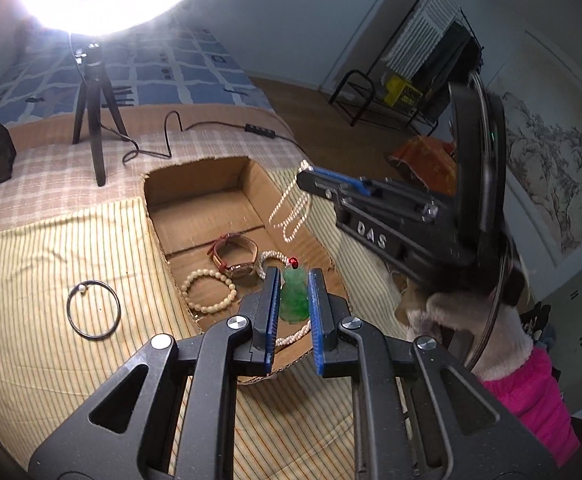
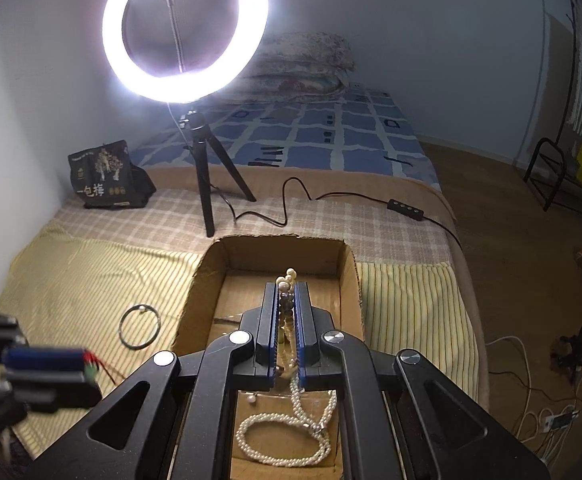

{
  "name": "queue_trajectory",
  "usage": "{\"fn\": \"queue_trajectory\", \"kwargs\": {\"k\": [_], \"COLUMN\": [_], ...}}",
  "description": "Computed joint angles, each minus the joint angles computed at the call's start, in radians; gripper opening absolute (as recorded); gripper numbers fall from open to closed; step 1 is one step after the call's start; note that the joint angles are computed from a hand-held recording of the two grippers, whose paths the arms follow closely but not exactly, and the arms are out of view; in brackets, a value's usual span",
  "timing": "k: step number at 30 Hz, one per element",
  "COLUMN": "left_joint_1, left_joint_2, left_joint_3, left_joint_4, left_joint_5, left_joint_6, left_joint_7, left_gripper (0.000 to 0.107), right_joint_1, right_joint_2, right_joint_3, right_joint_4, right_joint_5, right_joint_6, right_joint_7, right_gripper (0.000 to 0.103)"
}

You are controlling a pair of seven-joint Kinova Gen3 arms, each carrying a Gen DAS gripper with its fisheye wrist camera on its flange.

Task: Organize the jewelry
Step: 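Carry the jade pendant with the left tool while the right tool carries the pearl necklace into the box, then open the left tool in the box while the right tool releases the pearl necklace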

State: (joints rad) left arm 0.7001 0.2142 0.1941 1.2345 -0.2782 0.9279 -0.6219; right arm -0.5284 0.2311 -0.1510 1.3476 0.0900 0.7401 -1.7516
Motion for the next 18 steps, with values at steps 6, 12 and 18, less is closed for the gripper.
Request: {"fn": "queue_trajectory", "kwargs": {"k": [6,12,18], "left_joint_1": [0.004,0.012,0.014], "left_joint_2": [0.03,0.043,0.049], "left_joint_3": [-0.001,-0.012,-0.016], "left_joint_4": [-0.018,-0.027,-0.036], "left_joint_5": [0.011,0.013,0.015], "left_joint_6": [0.017,0.028,0.045], "left_joint_7": [-0.026,-0.033,-0.041], "left_gripper": [0.012,0.012,0.014], "right_joint_1": [0.023,0.024,0.035], "right_joint_2": [0.033,0.047,0.064], "right_joint_3": [-0.002,0.003,0.001], "right_joint_4": [-0.02,-0.029,-0.05], "right_joint_5": [-0.04,-0.052,-0.083], "right_joint_6": [0.006,0.011,0.04], "right_joint_7": [0.03,0.035,0.048], "right_gripper": [0.006,0.006,0.015]}}
